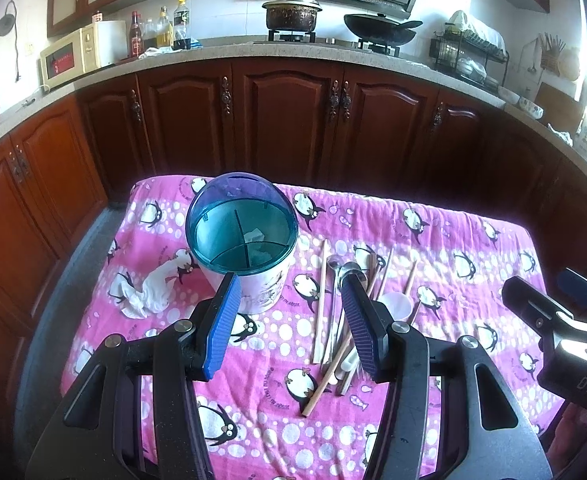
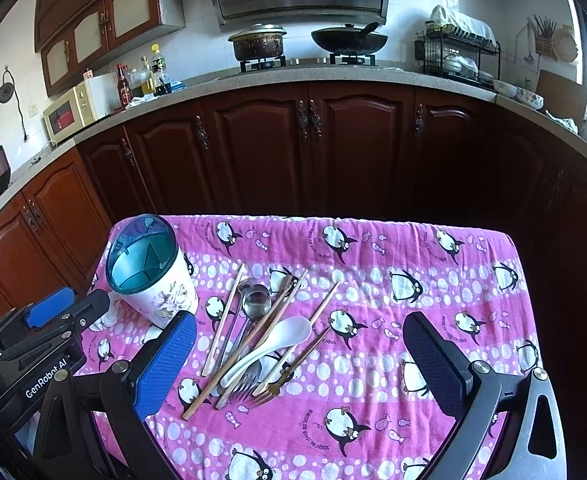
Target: Organize utensils
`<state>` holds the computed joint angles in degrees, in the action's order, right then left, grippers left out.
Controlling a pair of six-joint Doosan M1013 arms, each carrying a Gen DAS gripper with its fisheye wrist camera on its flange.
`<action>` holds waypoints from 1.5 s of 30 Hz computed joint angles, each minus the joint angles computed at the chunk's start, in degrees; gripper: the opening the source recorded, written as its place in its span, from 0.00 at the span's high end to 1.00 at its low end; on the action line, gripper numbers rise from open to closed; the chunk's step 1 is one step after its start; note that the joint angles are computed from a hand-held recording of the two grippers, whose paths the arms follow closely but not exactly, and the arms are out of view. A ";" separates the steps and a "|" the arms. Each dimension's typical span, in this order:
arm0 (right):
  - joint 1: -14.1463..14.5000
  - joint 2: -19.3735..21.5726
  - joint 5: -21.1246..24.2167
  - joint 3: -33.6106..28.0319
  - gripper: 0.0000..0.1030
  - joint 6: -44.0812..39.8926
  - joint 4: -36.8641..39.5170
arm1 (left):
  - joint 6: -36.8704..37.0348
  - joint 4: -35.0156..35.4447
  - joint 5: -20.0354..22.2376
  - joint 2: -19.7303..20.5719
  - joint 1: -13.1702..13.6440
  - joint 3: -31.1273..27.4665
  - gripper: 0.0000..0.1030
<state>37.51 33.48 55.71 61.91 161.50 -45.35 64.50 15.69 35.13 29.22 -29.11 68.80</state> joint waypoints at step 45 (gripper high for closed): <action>-1.44 1.38 -0.98 -0.93 0.00 -3.04 5.15 | 0.38 -0.34 3.42 2.37 0.12 -2.46 0.49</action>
<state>36.07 34.86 54.73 60.98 158.47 -40.20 64.89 15.35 38.55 31.59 -28.98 66.35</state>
